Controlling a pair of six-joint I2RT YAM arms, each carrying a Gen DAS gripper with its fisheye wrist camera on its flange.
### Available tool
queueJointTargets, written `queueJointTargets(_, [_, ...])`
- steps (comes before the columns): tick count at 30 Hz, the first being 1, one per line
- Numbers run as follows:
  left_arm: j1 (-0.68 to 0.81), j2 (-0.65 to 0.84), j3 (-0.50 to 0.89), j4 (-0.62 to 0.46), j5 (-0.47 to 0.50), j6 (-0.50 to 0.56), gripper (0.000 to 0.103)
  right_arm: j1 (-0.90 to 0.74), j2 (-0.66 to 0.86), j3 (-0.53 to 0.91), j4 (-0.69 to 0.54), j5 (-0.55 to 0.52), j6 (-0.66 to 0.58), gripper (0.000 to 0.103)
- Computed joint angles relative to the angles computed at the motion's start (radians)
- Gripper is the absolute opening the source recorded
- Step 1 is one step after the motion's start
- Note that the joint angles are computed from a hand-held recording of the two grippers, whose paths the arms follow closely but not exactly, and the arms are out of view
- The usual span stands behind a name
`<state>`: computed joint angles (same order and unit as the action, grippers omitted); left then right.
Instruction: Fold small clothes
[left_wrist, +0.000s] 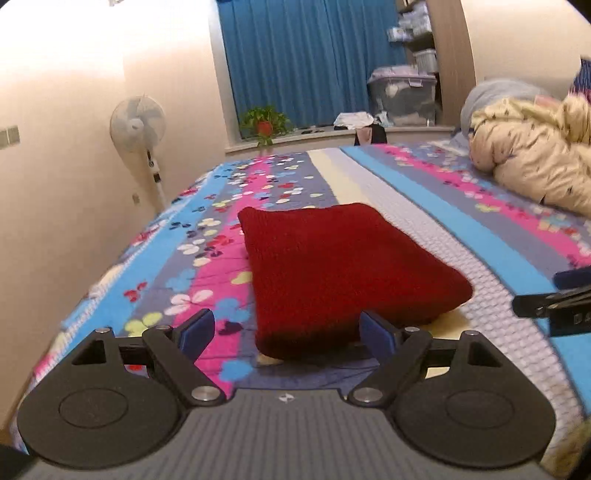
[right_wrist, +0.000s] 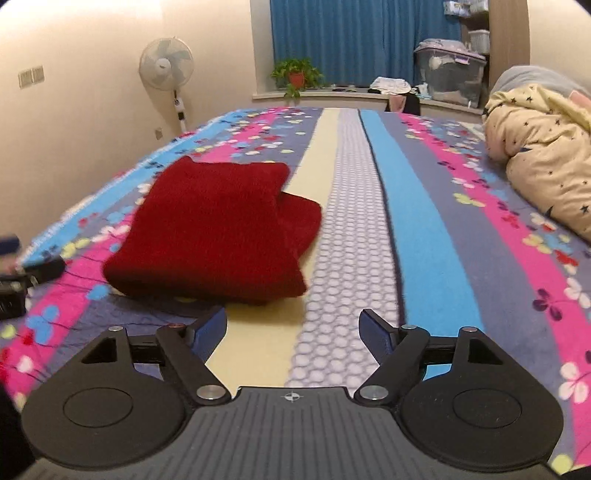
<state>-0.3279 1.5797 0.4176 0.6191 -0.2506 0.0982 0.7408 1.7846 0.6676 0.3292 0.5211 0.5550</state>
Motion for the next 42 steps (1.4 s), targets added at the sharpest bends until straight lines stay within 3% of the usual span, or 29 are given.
queueJointTargets(8, [0.037,0.074,0.122,-0.163,0.070,-0.114,0.089,-0.046,0.038,0.011,0.038,-0.045,0.047,0.080])
queueJointTargets(15, [0.022,0.148,0.180,-0.200,-0.004,-0.124,0.089,-0.047,0.054,0.025,0.071,-0.064,0.024,0.080])
queueJointTargets(42, [0.057,0.167,0.225,-0.282,0.006,-0.187,0.089,-0.023,0.077,0.050,0.088,-0.086,-0.038,0.080])
